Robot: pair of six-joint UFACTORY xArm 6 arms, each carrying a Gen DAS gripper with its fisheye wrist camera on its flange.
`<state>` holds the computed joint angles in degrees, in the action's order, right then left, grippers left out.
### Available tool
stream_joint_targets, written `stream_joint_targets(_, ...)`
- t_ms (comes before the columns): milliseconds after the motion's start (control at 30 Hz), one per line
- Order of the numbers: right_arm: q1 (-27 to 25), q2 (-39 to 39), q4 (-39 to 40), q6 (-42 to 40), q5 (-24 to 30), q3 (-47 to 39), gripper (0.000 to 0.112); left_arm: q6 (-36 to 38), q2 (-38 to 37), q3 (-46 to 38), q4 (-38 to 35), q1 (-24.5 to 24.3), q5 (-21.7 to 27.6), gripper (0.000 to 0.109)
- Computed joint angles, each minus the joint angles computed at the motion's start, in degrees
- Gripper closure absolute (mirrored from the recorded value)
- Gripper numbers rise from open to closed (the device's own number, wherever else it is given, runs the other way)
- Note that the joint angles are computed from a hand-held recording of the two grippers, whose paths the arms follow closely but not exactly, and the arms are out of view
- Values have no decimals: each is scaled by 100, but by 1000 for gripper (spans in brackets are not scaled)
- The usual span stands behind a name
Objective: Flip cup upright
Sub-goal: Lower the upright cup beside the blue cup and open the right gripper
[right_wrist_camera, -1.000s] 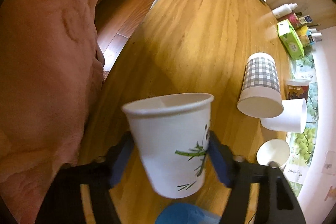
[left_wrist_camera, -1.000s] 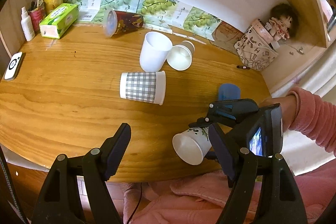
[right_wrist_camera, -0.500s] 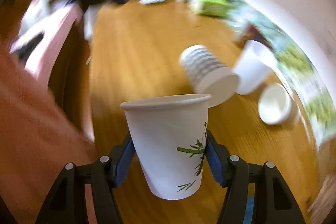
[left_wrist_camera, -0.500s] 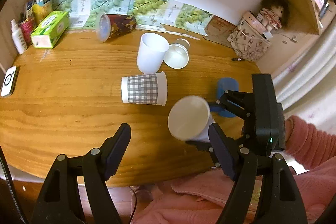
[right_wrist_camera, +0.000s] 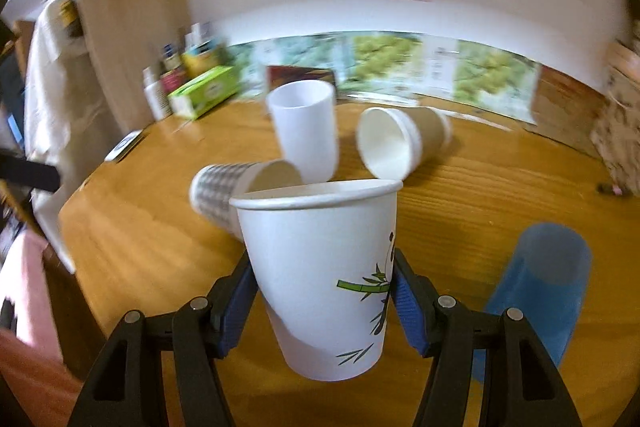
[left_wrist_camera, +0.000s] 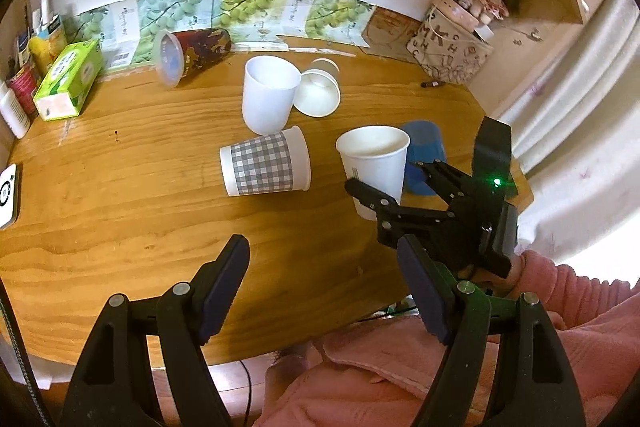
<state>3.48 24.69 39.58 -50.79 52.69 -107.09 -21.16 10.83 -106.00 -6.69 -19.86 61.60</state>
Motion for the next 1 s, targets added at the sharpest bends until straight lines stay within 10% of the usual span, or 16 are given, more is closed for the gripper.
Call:
stream_joint_targets(733, 140, -740, 61, 702, -1358, 1308, 47, 787, -114, 88, -313, -28, 183, 29)
stream_joint_targets(1000, 183, -1131, -28, 801, -1709, 1788, 30, 941, -199, 216, -487, -8, 247, 29)
